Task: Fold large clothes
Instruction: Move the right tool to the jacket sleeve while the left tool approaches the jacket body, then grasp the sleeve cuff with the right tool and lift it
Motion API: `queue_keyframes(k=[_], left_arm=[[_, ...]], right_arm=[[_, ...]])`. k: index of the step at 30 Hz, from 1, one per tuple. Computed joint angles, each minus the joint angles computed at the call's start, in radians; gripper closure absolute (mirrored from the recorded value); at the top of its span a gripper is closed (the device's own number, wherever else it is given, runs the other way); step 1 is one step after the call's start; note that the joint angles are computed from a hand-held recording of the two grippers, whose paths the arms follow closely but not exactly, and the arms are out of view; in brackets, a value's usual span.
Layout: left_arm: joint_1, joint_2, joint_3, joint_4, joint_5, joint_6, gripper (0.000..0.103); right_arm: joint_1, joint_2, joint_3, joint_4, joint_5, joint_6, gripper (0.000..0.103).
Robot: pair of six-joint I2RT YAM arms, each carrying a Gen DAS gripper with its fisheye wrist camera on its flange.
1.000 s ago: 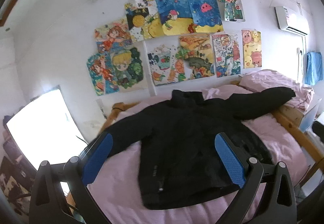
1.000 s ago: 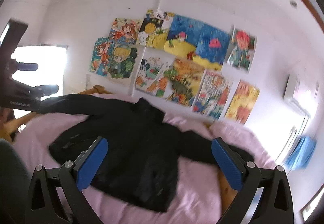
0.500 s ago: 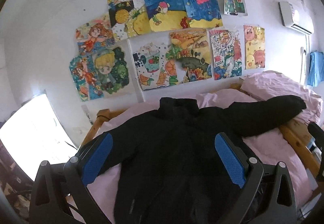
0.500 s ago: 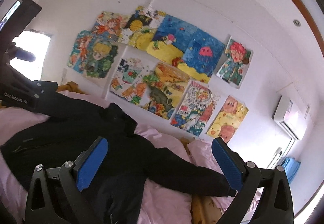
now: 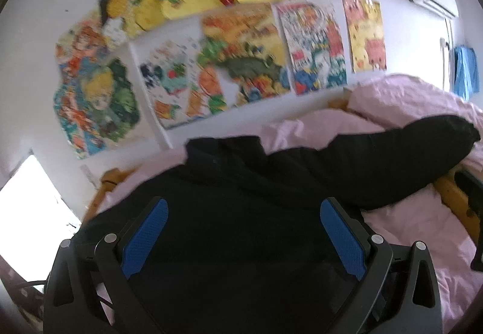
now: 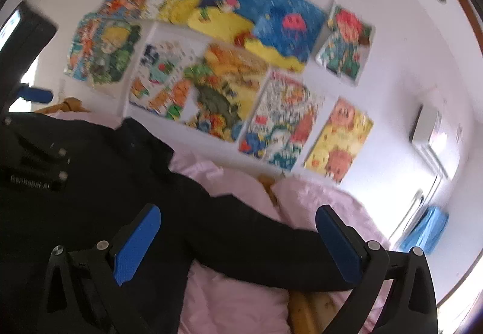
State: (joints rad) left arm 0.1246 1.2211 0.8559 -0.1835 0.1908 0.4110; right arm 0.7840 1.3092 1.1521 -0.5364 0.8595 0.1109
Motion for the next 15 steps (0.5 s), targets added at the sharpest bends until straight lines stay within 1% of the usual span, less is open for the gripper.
queue_keyframes(k=[4,8,15], left_arm=[[-0.080,0.156,-0.006,0.114,-0.075,-0.023,0.004],[-0.125,0.287,-0.009,0.209,-0.116,-0.024,0.004],[-0.173,0.459,0.011,0.347,-0.156,0.000,0.004]], right_arm=[[-0.146,-0.013,-0.113,0.118,-0.091,-0.032,0.000],[-0.316,-0.015,-0.191,0.181,-0.183,-0.043,0.000],[-0.577,0.038,-0.225,0.244,-0.268,-0.069,0.000]])
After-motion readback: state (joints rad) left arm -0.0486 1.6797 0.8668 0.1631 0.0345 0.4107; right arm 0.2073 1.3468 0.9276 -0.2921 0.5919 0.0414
